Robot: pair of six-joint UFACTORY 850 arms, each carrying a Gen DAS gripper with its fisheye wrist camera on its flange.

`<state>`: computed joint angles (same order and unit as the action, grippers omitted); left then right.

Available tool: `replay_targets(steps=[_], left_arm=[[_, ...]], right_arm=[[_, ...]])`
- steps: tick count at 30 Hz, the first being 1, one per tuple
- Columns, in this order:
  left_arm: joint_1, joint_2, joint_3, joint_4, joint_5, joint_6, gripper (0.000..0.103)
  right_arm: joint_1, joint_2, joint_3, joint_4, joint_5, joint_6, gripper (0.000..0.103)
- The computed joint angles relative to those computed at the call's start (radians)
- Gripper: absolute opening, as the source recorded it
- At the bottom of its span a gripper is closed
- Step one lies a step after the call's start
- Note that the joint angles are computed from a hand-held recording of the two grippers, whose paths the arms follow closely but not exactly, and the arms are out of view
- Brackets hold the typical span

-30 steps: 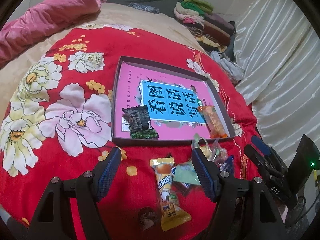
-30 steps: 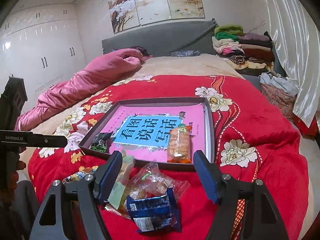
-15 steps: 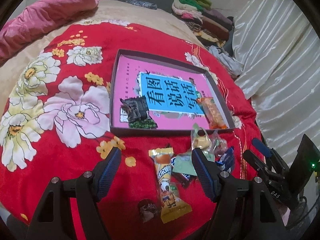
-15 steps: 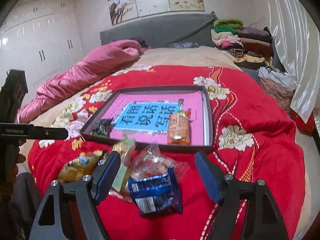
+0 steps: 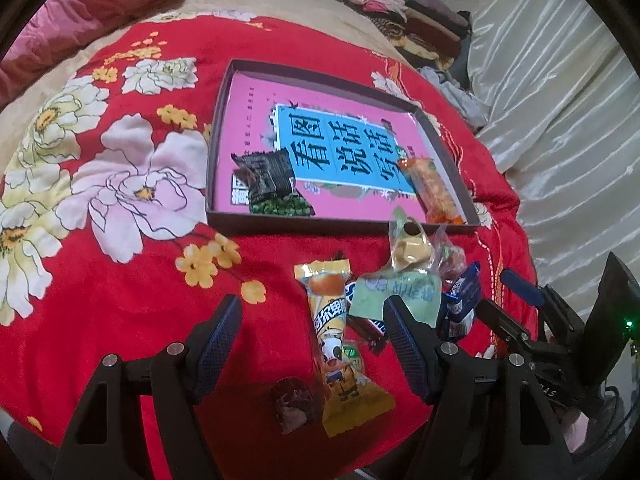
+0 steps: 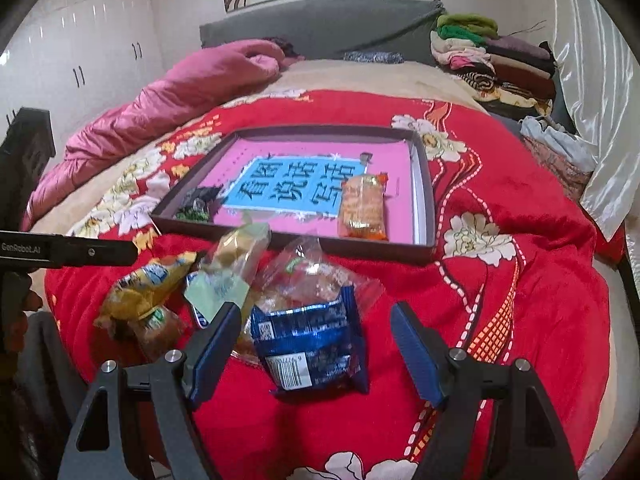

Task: Organize snacks
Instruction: 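Withdraw both open tools from the tray back toward the snack pile, then grasp the blue biscuit packet with the right tool while the left tool grasps the yellow stick snack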

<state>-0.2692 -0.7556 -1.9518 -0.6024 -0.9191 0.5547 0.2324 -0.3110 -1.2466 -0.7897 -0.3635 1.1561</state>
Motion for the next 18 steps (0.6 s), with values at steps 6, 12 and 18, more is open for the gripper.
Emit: replay_targets(steps=[6,12,18], left_arm=[[-0.004,-0.009,-0.004,0.008,-0.012,-0.001,0.075],[-0.013,-0.015,-0.002,0.013,-0.018,-0.001,0.075],[-0.019,-0.037,-0.019,0.03,-0.034,-0.024,0.075]], right_arm=[[-0.004,-0.024,-0.022,0.13,-0.022,-0.134,0.076],[-0.012,-0.05,-0.043,0.259,-0.049,-0.256,0.076],[-0.021,-0.071,-0.057,0.356,-0.07,-0.339,0.076]])
